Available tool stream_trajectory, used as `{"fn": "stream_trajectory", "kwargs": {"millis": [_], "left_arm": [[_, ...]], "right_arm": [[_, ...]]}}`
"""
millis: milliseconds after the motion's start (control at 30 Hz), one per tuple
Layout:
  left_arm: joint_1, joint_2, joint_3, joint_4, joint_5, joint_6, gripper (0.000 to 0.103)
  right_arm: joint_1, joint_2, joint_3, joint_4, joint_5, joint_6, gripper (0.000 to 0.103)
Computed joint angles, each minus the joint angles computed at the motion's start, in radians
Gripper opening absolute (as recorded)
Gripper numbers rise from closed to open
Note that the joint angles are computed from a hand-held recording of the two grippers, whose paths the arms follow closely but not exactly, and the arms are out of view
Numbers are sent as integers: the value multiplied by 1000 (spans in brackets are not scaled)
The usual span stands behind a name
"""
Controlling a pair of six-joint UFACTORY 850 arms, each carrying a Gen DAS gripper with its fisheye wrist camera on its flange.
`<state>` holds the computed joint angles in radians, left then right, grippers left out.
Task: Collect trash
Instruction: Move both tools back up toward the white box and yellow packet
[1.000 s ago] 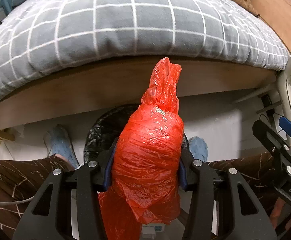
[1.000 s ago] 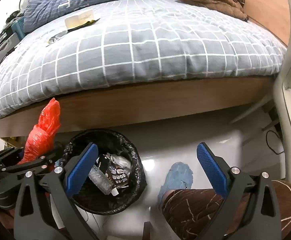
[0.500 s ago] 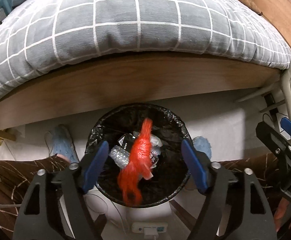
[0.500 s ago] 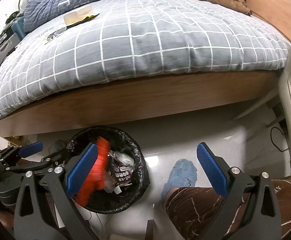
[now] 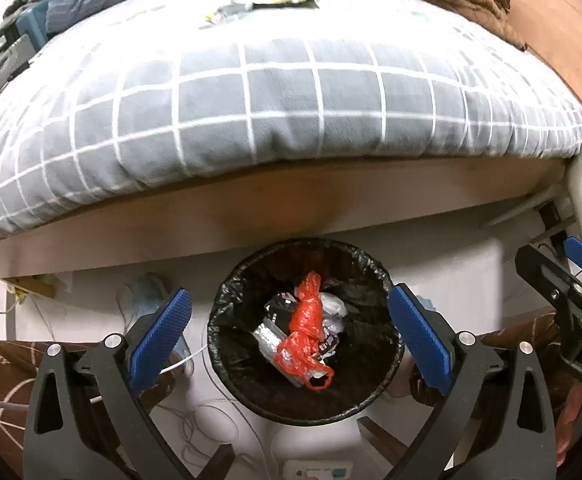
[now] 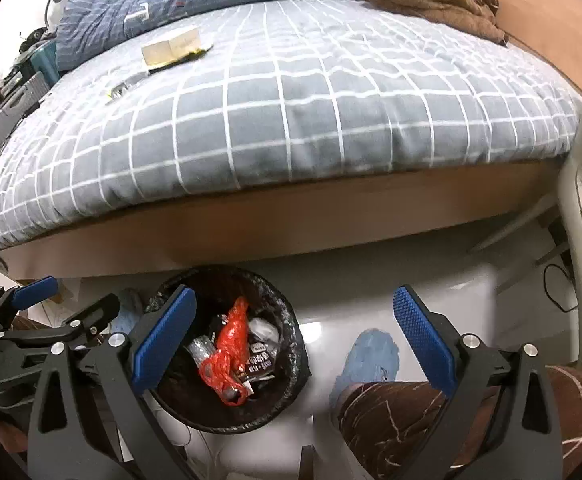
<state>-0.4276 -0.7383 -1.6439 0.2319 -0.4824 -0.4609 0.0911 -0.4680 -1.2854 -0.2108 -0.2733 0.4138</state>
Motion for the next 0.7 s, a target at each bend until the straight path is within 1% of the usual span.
{"fn": "stream_trajectory", "kwargs": {"millis": [267,367,467,567,633,700], "left_arm": [[19,57,18,48,8,-44,97],[24,66,12,61,8,-53,97],[31,83,10,52,6,-37,97],[38,99,12,67,10,-54,97],[44,103,1,66,5,-57,97],[50,104,-14,70,3,-62,97]], "right_arm": [[19,26,-16,-57,14,34,95],[22,32,-27,-51,17,25,95],[26,32,-47,-57,12,25,95],[28,29,-74,-26,10,-9,95],[36,24,-97,-68,5,19,95],[39,18,-118,-76,0,15,95]]}}
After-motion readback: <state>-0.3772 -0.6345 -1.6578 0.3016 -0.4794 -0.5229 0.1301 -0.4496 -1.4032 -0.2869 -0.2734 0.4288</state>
